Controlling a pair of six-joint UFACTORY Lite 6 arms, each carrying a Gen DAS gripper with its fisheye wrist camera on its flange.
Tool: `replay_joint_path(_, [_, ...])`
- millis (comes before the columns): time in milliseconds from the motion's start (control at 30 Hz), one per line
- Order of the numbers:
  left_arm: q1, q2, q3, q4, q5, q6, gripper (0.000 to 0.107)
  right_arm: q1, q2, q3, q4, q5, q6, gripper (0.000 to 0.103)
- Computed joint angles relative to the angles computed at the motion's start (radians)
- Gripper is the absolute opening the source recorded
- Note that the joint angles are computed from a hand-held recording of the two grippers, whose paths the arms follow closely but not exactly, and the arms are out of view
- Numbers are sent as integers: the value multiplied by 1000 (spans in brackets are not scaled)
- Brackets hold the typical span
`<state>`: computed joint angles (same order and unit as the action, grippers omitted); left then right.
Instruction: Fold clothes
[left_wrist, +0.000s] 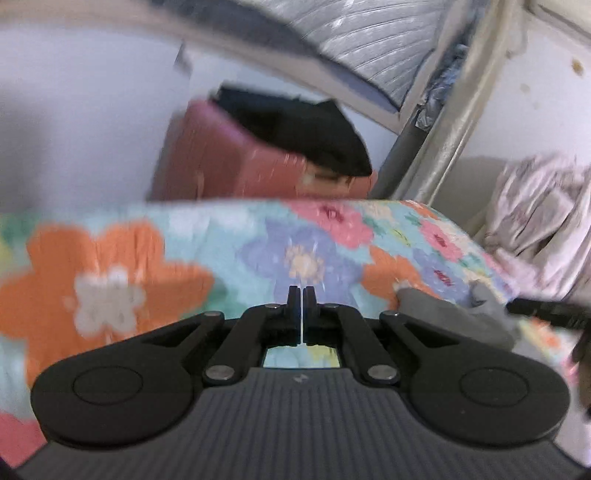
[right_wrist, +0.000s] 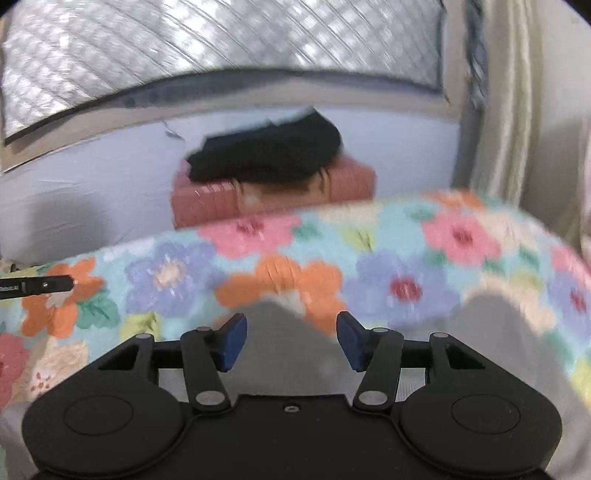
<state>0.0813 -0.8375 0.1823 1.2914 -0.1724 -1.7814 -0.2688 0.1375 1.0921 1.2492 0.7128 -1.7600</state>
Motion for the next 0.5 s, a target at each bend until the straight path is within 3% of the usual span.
replay_joint_path(67, [85, 72, 28, 139, -158, -84, 3, -7, 26, 3, -39, -24, 66, 59])
replay_joint_path(167, [59, 196, 95, 130, -256, -27, 8, -36, 55, 5, -80, -14, 186, 59])
replay_joint_path(233, [15, 308, 155, 87, -304, 23, 28, -79, 65, -11, -60, 23, 232, 59])
replay_joint_path(333, [-100, 498, 262, -65, -281, 179, 56, -114, 126, 8, -8, 65, 233, 57])
replay_joint_path(400, [-155, 659, 375, -86, -250, 211, 59, -126, 164, 21, 47, 93, 168, 42])
replay_joint_path(433, [-162, 744, 439, -54, -263, 199, 59, -131, 183, 28, 73, 108, 137, 30])
replay_joint_path(467, [-164, 829, 499, -14, -290, 177, 59, -128, 185, 30, 88, 109, 92, 12])
replay_joint_path(500, [-168, 915, 568, 68, -318, 123, 54, -123, 163, 8, 111, 108, 9, 12])
